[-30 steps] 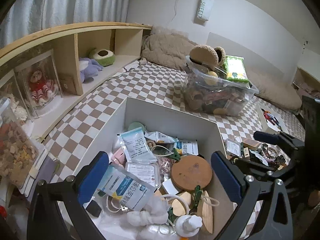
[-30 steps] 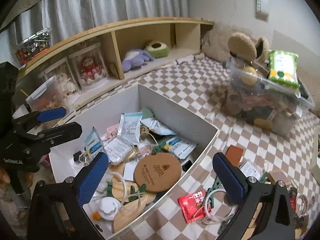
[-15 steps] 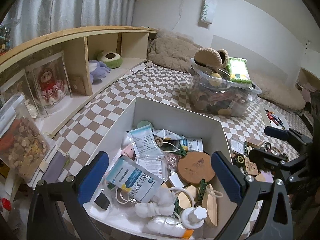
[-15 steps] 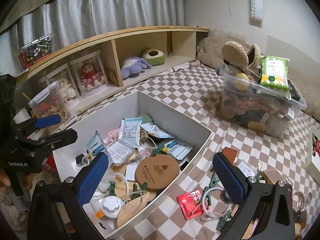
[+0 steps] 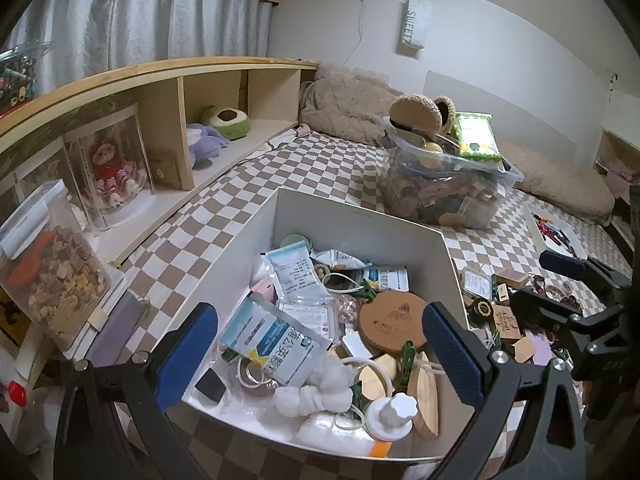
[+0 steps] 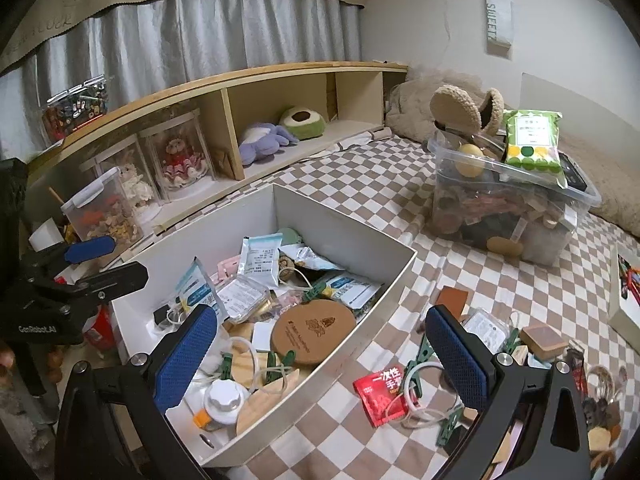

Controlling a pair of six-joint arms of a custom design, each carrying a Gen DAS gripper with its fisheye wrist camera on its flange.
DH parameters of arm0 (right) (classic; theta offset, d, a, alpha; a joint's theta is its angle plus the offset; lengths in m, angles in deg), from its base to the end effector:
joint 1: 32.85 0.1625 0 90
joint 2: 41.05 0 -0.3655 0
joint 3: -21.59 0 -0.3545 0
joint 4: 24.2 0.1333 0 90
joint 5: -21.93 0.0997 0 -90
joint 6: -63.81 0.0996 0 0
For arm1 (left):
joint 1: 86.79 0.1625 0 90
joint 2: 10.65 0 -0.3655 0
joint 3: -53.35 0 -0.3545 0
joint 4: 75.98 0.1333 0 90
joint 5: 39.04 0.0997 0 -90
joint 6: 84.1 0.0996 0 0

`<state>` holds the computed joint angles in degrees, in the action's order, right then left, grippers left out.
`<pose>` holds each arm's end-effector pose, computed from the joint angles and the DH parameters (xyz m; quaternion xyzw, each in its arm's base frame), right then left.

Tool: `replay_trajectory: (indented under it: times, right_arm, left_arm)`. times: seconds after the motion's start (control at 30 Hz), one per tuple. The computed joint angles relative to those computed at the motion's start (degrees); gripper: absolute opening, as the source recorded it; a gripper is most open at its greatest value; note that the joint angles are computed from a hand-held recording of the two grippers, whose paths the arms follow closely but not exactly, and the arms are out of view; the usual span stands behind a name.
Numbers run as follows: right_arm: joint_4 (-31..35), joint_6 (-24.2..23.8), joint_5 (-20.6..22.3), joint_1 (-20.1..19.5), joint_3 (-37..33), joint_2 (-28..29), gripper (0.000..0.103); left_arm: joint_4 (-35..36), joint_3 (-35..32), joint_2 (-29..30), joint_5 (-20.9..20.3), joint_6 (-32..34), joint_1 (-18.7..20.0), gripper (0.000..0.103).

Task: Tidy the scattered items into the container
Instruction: 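Raise both open tools out of the box and withdraw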

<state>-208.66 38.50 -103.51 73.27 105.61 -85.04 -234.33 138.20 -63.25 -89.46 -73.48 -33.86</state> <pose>0.2554 -0.6115 0.2222 0.1694 -0.8416 0.4125 0.3047 -0.2334 -0.6353 0.2604 0.2657 0.8607 -0.3575 0.2467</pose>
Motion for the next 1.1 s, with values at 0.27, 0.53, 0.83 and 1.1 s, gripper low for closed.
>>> replay_trajectory:
  times: [0.27,0.53,0.83,1.1]
  right_arm:
    - [-4.1,-2.3,-0.9,0.3,2.0,0.1,0.103]
    - [-5.6,-2.9,-1.2,0.3,3.0,0.0,0.103]
    - [-6.2,-3.7,-1.4,0.4,3.5,0.1,0.103]
    - [-6.2,-3.9,-1.6,0.5,3.5,0.3,0.103]
  left_arm:
    - [-0.8,2.9,-1.1,0.7,0.8,-0.6,0.103]
    - [-1.1,4.8,-1.9,1.1,0.6,-0.8,0.103]
    - [-1.0,5.5,-2.3,1.0,0.6,-0.8,0.103]
    - [-0.8,6.0,-2.7,0.4,0.4,-0.7,0.103]
